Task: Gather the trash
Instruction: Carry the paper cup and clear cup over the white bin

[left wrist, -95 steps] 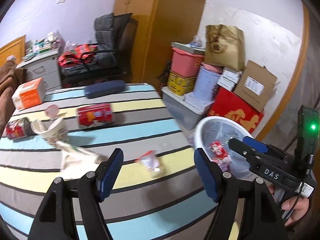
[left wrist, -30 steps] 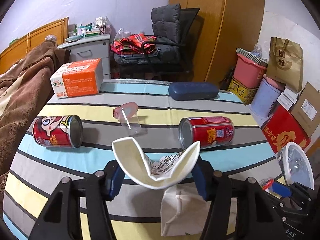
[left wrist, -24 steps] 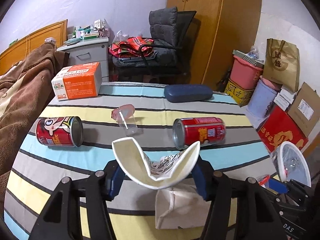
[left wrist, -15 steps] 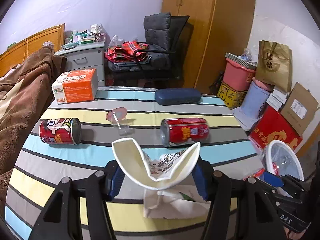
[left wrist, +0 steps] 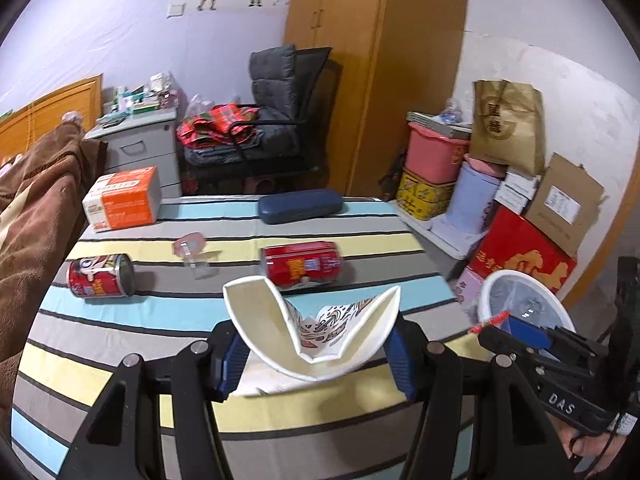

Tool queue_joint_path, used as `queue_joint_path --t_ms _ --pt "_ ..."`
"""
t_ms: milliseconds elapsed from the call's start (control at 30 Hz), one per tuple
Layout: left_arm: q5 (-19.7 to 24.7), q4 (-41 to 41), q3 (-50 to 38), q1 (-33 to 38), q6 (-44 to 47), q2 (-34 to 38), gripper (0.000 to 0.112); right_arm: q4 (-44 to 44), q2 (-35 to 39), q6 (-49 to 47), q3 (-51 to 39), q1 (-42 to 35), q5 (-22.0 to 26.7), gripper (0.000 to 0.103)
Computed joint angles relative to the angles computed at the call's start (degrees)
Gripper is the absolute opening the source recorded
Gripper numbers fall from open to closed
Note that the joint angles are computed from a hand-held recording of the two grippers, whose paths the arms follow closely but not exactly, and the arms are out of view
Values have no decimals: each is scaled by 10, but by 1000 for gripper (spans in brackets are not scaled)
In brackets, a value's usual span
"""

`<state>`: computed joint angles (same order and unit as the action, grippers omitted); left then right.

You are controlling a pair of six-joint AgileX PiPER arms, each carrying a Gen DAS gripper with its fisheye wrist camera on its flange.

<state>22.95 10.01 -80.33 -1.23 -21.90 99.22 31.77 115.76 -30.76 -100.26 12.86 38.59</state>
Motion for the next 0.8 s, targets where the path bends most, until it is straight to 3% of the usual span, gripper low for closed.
queue_joint_path --t_ms 433,800 --pt "16 16 -26 -81 -15 5 61 34 -47 -27 64 -55 -34 41" --pt "43 -21 -103 -150 21 61 61 32 -63 -24 83 -118 -48 41"
